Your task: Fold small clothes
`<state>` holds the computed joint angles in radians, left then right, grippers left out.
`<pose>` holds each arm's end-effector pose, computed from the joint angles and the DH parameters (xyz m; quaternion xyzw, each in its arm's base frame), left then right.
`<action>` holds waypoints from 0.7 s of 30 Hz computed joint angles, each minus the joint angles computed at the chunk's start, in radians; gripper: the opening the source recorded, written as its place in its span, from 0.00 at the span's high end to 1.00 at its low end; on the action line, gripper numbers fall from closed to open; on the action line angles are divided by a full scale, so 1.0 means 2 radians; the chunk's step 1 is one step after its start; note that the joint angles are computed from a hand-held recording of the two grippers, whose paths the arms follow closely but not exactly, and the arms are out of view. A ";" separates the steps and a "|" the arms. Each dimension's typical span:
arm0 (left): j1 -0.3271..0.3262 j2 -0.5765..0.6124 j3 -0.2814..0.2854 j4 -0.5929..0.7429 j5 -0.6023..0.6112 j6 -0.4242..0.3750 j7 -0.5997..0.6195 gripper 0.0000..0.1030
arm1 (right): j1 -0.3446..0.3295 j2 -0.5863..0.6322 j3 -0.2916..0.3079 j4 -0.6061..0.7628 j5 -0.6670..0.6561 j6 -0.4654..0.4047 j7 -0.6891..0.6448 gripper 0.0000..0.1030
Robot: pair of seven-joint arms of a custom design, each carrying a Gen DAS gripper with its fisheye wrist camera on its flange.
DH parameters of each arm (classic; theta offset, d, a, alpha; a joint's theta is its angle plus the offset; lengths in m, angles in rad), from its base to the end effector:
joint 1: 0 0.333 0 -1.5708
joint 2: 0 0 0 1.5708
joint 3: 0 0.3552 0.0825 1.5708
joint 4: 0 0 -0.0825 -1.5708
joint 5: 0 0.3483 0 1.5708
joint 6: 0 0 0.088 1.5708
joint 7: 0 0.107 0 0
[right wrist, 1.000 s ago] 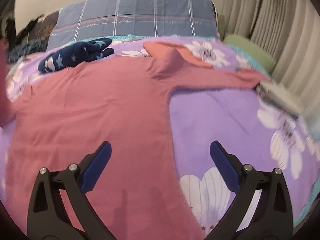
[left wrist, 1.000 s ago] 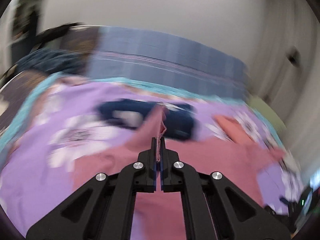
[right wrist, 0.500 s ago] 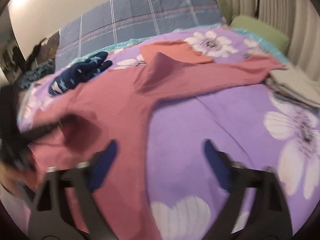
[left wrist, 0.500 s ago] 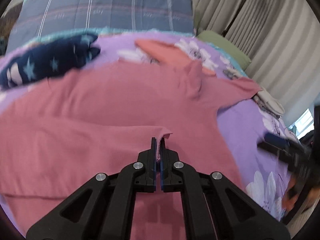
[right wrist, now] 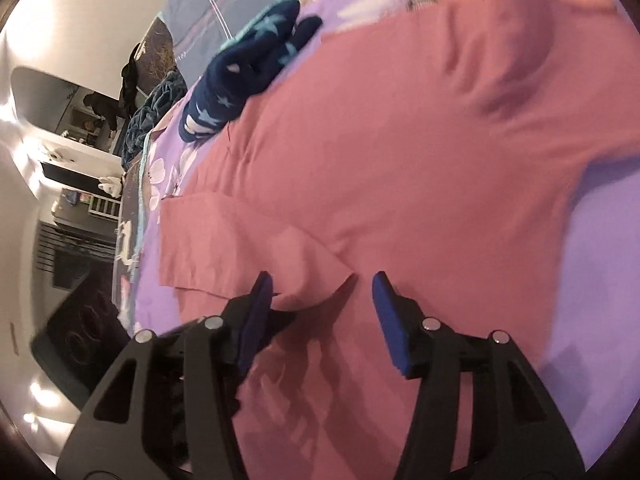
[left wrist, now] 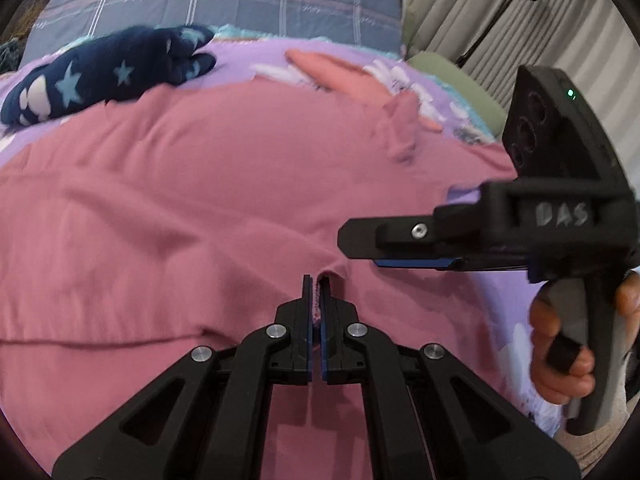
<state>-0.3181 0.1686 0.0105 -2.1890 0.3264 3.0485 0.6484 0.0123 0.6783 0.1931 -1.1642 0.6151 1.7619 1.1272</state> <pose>0.5436 -0.1991 0.4516 -0.7565 0.5580 -0.3173 0.1254 0.7116 0.1540 0.4576 -0.7961 0.4908 0.2421 0.2582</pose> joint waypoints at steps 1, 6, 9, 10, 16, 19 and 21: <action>0.001 0.002 -0.002 -0.002 -0.004 0.000 0.000 0.98 | 0.001 0.003 -0.002 0.003 -0.002 -0.005 0.012 0.47; -0.011 0.008 0.011 -0.009 -0.005 0.010 -0.010 0.98 | 0.008 0.015 -0.001 0.013 -0.003 -0.007 0.053 0.48; -0.021 0.007 0.021 -0.005 0.007 0.003 -0.021 0.98 | 0.022 0.012 -0.003 0.007 -0.018 0.017 0.051 0.61; -0.021 0.007 0.021 -0.002 0.009 0.001 -0.023 0.98 | 0.026 0.009 -0.003 0.001 -0.024 0.026 0.048 0.65; -0.016 -0.002 0.020 -0.013 0.014 0.016 -0.032 0.98 | 0.039 -0.026 0.001 -0.049 -0.041 0.107 -0.009 0.96; -0.038 -0.003 0.051 0.007 0.065 0.016 -0.070 0.98 | 0.046 -0.032 0.003 -0.034 -0.049 0.139 -0.028 0.96; -0.068 0.004 0.092 0.040 0.143 0.009 -0.144 0.98 | 0.058 -0.034 0.000 -0.017 -0.067 0.168 -0.039 0.96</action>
